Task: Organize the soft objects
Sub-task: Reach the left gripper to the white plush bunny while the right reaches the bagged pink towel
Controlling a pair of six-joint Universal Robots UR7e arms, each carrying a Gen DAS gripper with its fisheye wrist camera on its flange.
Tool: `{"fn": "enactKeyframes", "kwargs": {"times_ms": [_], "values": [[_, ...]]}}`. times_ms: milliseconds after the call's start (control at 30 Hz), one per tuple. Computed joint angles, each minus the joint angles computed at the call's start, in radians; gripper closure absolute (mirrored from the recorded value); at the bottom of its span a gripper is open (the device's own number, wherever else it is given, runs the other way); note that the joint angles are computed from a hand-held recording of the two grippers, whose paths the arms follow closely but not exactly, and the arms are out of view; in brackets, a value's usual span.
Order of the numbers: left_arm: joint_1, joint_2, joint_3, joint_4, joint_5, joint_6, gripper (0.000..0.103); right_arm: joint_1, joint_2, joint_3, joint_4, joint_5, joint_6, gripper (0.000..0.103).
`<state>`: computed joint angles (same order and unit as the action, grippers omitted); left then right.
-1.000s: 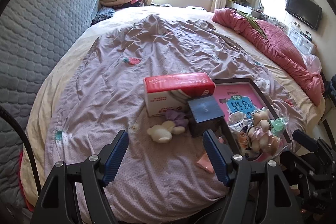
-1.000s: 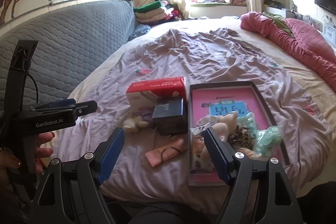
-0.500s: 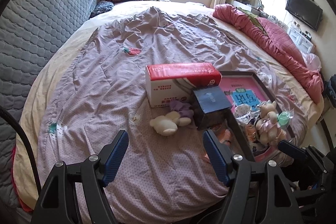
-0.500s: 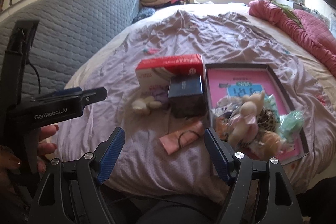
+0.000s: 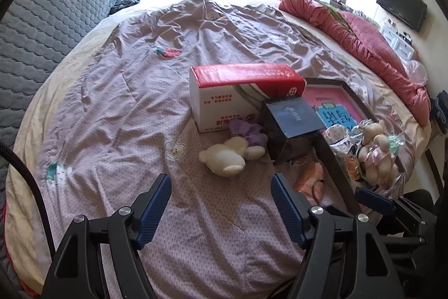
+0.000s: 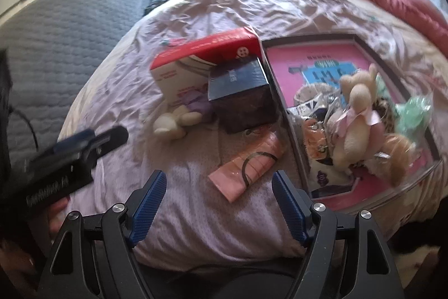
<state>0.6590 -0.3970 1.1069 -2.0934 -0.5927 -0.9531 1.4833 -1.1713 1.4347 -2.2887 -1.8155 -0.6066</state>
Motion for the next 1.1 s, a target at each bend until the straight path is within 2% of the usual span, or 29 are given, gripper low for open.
{"fn": "enactKeyframes", "kwargs": {"times_ms": [133,267,433,567,733,933,1100], "values": [[0.024,0.02,-0.042,0.036,-0.006,0.045,0.03,0.009,0.034,-0.012,-0.025,-0.048,0.049,0.024],[0.055,0.04,-0.071,-0.005,-0.021,0.133,0.03,0.012,0.061,-0.025,-0.039,-0.076,0.077,0.024],[0.096,0.074,-0.129,-0.037,-0.062,0.219,0.03,0.014,0.074,-0.022,-0.056,-0.103,0.063,0.024],[0.127,0.098,-0.151,-0.138,-0.118,0.311,0.03,0.016,0.088,-0.018,-0.081,-0.126,0.058,0.024],[0.151,0.121,-0.189,-0.138,-0.144,0.349,0.03,0.015,0.108,-0.023,-0.089,-0.136,0.053,0.024],[0.184,0.132,-0.202,-0.186,-0.237,0.42,0.03,0.013,0.134,-0.026,-0.123,-0.139,0.032,0.024],[0.196,0.128,-0.191,-0.211,-0.276,0.439,0.028,0.011,0.151,-0.024,-0.172,-0.156,0.017,0.024]]}}
